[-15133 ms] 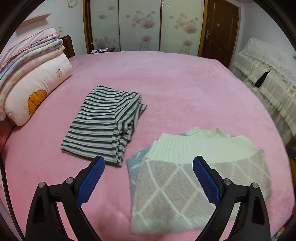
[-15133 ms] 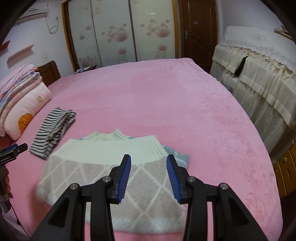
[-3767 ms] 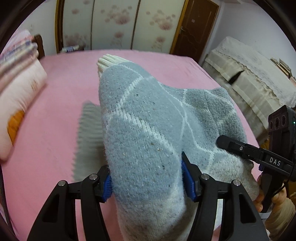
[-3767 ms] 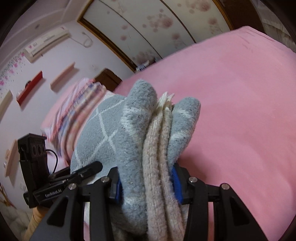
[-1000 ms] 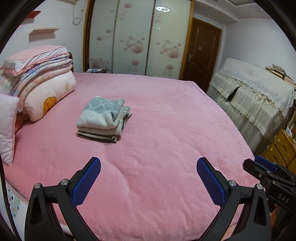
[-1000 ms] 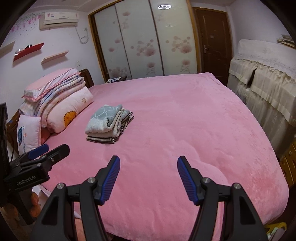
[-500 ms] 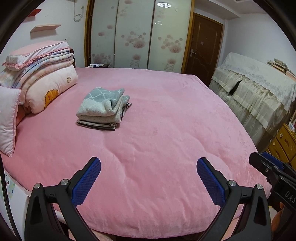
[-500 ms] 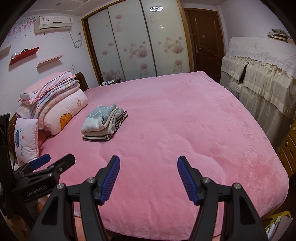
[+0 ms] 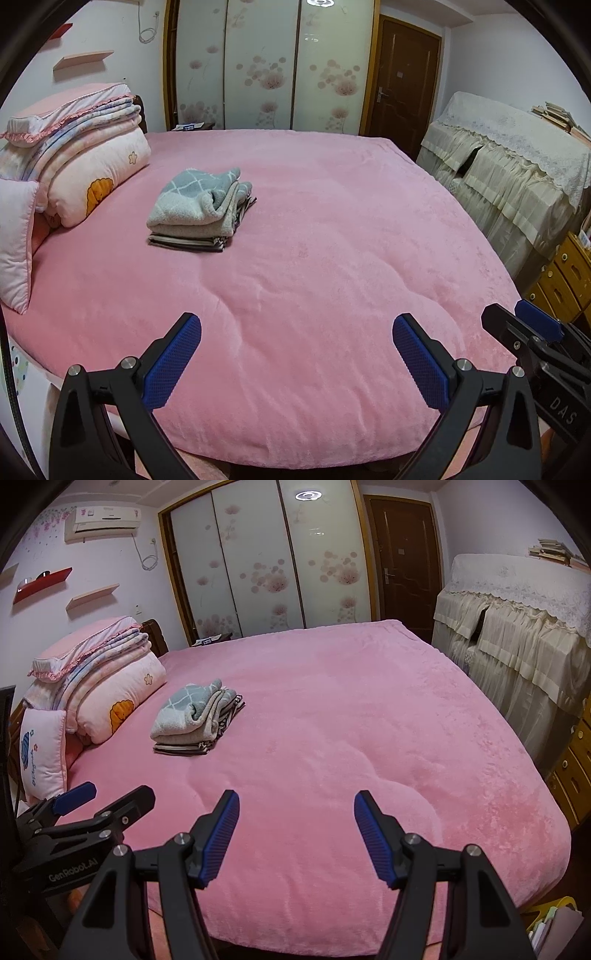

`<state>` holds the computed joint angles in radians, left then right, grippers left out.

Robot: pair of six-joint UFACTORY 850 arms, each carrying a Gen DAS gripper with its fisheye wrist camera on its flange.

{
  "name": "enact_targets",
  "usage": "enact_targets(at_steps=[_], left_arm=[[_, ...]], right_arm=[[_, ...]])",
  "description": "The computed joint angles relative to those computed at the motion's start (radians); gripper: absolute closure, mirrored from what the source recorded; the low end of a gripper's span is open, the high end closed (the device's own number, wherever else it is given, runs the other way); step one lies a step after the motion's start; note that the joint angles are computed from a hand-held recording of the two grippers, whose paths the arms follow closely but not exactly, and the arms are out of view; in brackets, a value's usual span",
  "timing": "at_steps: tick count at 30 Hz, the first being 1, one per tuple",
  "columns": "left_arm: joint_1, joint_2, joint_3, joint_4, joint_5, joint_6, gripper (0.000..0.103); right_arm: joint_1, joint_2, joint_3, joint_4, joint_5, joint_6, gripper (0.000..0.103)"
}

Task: Fold small clothes

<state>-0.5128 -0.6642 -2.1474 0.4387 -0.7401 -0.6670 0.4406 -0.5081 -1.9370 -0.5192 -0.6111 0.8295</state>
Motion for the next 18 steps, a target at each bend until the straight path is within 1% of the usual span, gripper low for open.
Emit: enact_targets(at_steps=[8,18], left_arm=[[-0.012,-0.018,-0.026,-0.010,-0.020,0.007,0.000],[-0.022,-0.034,-0.050,0.014,-0.057,-0.015,0.000]], right_arm=[[0.005,-0.007,-0.006,-0.018,-0.008,0.009,0.038],[0.003,-0.007,0.000,-0.019,-0.008,0.014,0.038]])
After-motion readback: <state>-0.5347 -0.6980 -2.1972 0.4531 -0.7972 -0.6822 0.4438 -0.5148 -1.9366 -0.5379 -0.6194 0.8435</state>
